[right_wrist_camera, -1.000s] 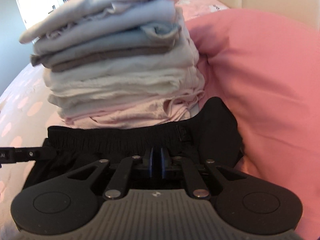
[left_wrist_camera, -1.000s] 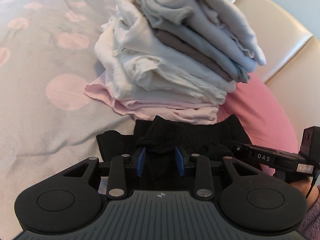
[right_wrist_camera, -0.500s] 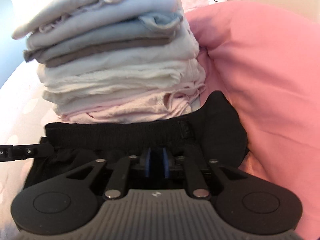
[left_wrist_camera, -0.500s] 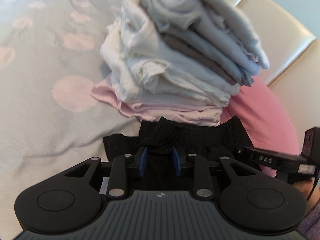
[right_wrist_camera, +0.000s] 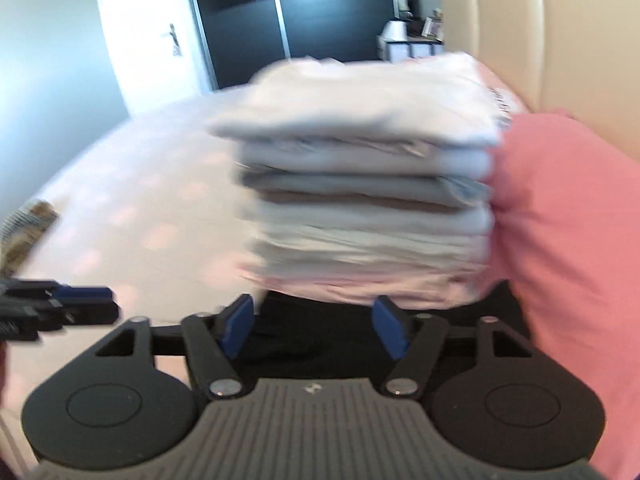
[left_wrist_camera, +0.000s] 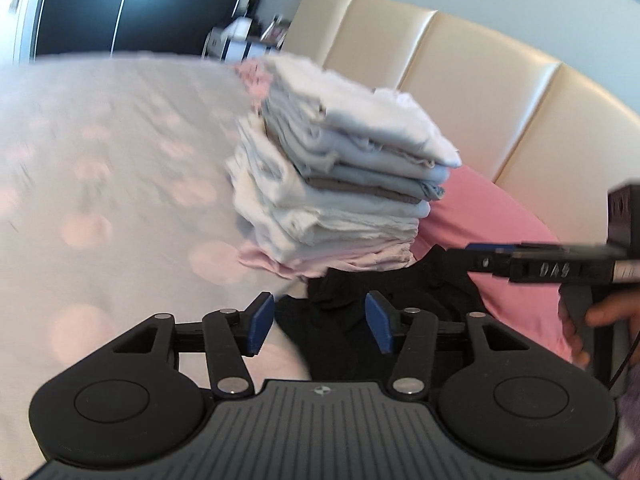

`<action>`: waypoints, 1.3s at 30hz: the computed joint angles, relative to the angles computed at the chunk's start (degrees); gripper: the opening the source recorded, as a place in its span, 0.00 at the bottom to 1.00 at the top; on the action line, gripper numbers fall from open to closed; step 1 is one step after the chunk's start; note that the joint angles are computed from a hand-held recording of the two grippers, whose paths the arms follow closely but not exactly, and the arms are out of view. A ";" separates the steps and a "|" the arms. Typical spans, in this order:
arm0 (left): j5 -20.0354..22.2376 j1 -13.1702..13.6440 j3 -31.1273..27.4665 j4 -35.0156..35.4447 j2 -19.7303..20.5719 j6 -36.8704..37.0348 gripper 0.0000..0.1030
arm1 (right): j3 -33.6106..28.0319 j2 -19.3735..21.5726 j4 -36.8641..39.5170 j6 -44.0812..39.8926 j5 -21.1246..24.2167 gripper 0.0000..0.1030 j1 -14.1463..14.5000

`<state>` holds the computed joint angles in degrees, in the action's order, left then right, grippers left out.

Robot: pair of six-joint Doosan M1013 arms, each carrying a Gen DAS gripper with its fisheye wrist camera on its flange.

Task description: Fold clothes

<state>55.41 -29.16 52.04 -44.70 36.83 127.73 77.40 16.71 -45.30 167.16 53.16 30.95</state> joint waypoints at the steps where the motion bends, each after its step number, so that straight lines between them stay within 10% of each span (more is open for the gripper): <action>1: -0.85 0.39 1.10 -0.24 -0.97 2.16 0.48 | -1.11 0.58 -0.26 0.61 -0.12 0.79 0.58; 21: -22.34 7.21 20.72 -2.11 -14.38 18.14 0.73 | -23.26 16.99 -5.19 7.37 7.78 0.91 11.51; 26: -28.48 7.85 23.83 5.11 -15.53 10.14 0.73 | -29.67 21.46 -6.01 3.60 14.72 0.92 13.57; 33: -34.39 7.17 27.79 33.04 -17.14 -16.45 0.73 | -34.40 24.86 -5.53 1.27 20.12 0.96 15.11; 39: -30.85 8.45 28.78 24.87 -17.09 -13.75 0.73 | -38.05 27.58 -4.23 -5.29 20.64 0.97 15.48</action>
<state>24.57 -20.71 80.82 -19.83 19.74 113.99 39.35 44.29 -49.52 161.86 73.80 46.42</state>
